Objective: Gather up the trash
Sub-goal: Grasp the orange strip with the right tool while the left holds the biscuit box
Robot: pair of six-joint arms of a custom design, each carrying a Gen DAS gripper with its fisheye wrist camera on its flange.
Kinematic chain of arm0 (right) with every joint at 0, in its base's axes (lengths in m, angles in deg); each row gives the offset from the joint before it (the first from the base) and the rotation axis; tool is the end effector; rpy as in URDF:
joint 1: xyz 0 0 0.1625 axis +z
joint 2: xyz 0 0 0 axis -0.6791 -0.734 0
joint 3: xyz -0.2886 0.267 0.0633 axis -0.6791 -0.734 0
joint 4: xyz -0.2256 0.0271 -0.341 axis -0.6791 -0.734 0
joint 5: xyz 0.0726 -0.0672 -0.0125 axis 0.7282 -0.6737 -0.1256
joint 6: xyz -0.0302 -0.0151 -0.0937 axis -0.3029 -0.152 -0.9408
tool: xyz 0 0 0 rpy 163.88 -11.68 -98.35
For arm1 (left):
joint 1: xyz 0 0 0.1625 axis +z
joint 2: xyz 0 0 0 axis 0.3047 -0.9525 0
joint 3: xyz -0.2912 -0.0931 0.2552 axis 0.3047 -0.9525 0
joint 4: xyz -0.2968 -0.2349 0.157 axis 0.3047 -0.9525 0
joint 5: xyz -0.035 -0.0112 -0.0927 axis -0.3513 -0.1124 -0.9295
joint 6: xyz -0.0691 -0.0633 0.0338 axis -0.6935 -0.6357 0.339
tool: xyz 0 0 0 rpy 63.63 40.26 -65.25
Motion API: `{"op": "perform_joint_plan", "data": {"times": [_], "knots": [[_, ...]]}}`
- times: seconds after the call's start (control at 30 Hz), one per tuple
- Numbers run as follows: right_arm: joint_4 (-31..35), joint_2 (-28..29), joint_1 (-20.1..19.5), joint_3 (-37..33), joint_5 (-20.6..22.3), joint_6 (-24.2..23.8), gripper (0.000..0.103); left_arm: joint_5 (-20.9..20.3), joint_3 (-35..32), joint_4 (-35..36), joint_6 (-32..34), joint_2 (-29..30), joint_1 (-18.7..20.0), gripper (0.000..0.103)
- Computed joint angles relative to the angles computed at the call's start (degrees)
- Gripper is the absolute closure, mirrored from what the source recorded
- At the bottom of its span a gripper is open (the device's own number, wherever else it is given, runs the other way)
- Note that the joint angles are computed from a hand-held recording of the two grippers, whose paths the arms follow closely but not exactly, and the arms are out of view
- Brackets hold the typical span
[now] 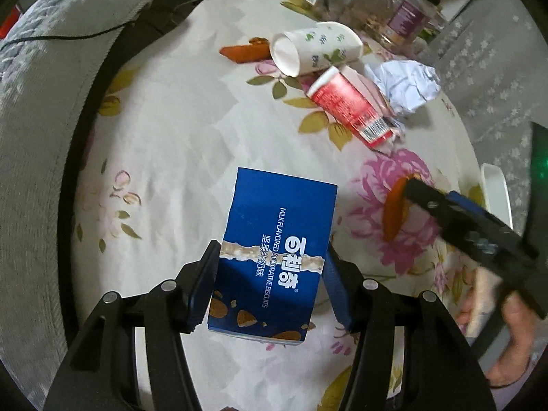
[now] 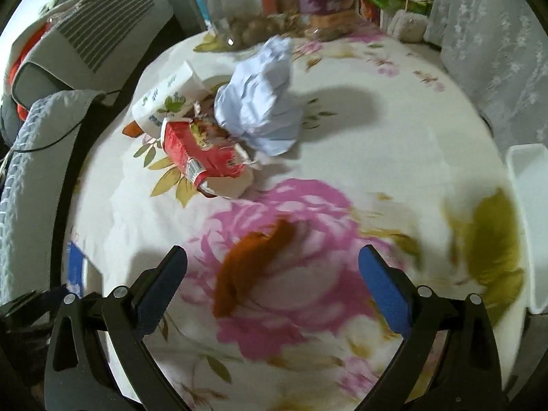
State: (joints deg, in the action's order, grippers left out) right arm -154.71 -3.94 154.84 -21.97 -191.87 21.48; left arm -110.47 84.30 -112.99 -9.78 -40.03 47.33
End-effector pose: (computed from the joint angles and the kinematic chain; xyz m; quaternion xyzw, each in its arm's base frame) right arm 0.3823 -0.7221 -0.0452 0.2496 -0.9301 0.0928 0.2531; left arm -0.0386 -0.5702 0.3515 -0.1557 0.9062 -0.2257 0.3220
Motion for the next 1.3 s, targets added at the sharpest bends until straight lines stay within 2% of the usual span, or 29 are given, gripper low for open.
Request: {"op": "perform_joint_plan", "data": {"times": [0.1, 0.17, 0.2, 0.23, 0.27, 0.33, 0.37, 0.5, 0.77, 1.3], "knots": [[1.03, 2.77, -0.15, -2.32, -1.20, 0.59, 0.019, 0.78, -2.19, 0.23, -0.81, 3.08, 0.16, 0.046], [-3.98, 3.66, 0.53, -1.51, -3.50, -3.42, 0.036, 0.96, -2.71, 0.24, -0.91, 3.79, 0.56, 0.046], [-4.91, 4.12, 0.73, -1.69, -4.11, -5.04, 0.051, 1.04, -3.34, -0.47, -0.62, 4.83, 0.93, 0.046], [-6.63, 4.57, 0.98, -1.65, -5.36, -6.76, 0.061, 1.12, -3.54, -0.61, -0.81, 4.90, 1.11, 0.046], [-7.48, 4.37, 0.88, -1.17, -4.75, -7.69, 0.065, 1.15, -3.90, -1.19, -0.40, 5.21, 1.50, 0.046], [-7.23, 3.99, 0.73, -0.95, -4.00, -7.82, 0.080, 1.36, -3.99, -2.28, -0.45, 5.32, 1.60, 0.046], [-6.25, 3.60, 0.50, -1.00, -2.94, -7.29, 0.083, 1.47, -3.95, -2.84, -0.46, 5.29, 1.58, 0.046], [-4.49, 2.12, -0.03, -0.75, -0.73, -6.11, 0.086, 2.13, -3.65, -5.59, 0.05, 5.37, 1.00, 0.046], [-9.18, -1.20, -0.01, 2.82, 2.25, -10.01, 0.087, 3.39, -3.22, -9.36, 0.04, 5.78, -0.16, 0.046], [-16.20, -7.26, -1.19, 8.46, 4.21, -12.49, 0.088, 3.45, -6.97, -11.91, 1.90, 11.57, -2.28, 0.046]]}}
